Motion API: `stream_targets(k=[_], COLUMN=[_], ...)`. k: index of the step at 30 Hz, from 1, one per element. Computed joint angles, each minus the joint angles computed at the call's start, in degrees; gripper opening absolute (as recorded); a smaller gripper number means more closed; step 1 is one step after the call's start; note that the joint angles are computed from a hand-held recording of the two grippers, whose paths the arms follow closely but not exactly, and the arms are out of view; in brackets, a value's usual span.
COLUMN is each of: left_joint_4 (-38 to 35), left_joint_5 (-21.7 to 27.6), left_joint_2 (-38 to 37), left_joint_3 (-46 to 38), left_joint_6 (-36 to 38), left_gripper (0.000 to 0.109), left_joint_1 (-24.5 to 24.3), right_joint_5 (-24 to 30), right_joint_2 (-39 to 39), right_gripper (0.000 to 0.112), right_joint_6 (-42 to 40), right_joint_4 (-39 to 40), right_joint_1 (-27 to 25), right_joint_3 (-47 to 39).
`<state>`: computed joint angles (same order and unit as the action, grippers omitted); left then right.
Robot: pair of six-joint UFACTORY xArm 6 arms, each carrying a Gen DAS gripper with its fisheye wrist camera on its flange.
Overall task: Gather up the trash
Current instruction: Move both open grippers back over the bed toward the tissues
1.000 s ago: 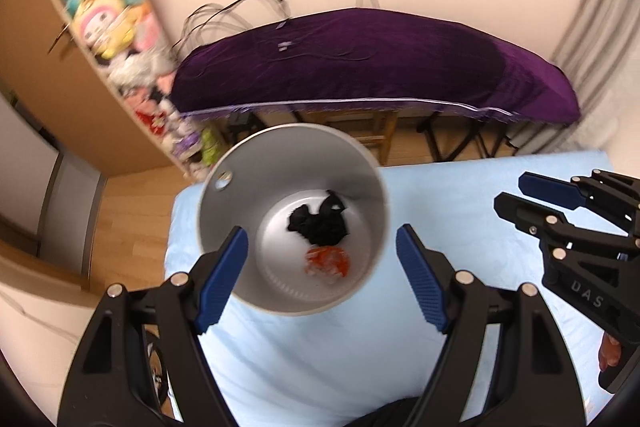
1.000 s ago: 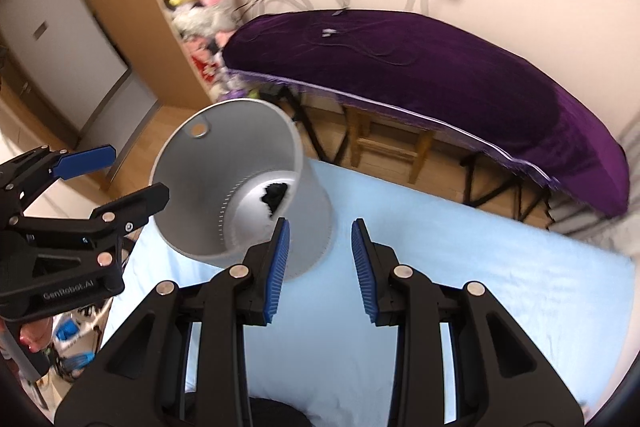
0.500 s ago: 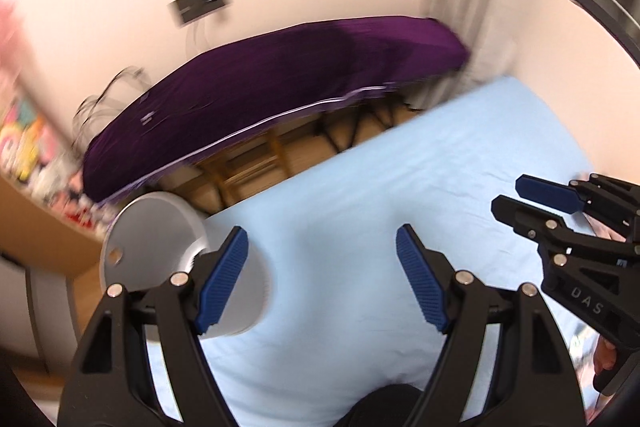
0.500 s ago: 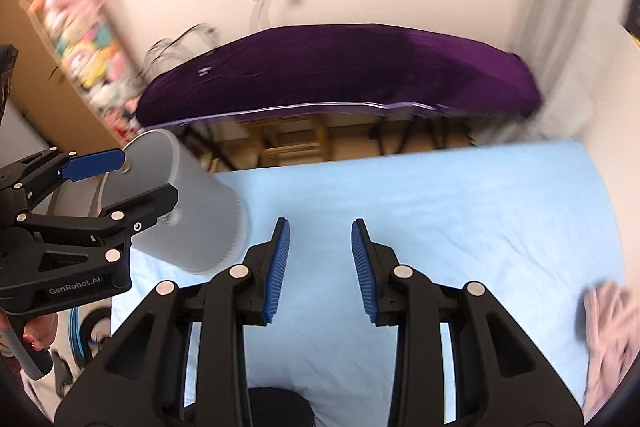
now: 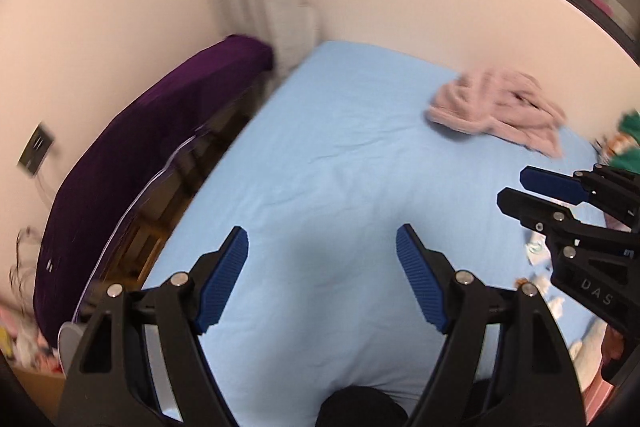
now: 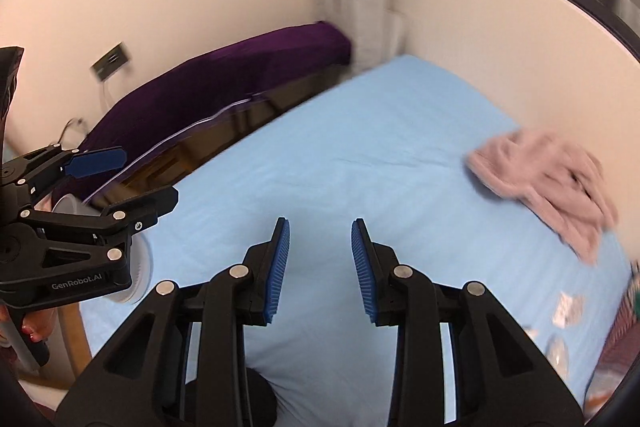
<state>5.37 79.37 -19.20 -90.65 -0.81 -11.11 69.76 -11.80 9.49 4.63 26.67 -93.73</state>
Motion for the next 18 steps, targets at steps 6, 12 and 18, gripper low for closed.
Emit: stream_targets(k=[6,12,18], left_joint_4=[0.6,0.0,-1.4], left_joint_5=[-0.3,-1.2,-2.4], left_joint_2=[6.9,14.0,20.4], left_joint_3=[-6.0,-10.7,-12.9], left_joint_6=[-0.4,0.1,0.7], left_gripper=[0.077,0.076,0.076], left_joint_1=[-14.3,-25.4,-34.2], right_joint_5=[1.8,6.4,9.1], right_joint_2=[-15.6,-28.3,-36.1], right_gripper=[0.031,0.031,0.035], right_joint_6=[2.2,1.5,-5.1], right_joint_4=[-0.4,0.1,2.3], right_joint_1=[-13.2,-29.2,-46.9], right_joint_3=[15.8,27.0,34.8])
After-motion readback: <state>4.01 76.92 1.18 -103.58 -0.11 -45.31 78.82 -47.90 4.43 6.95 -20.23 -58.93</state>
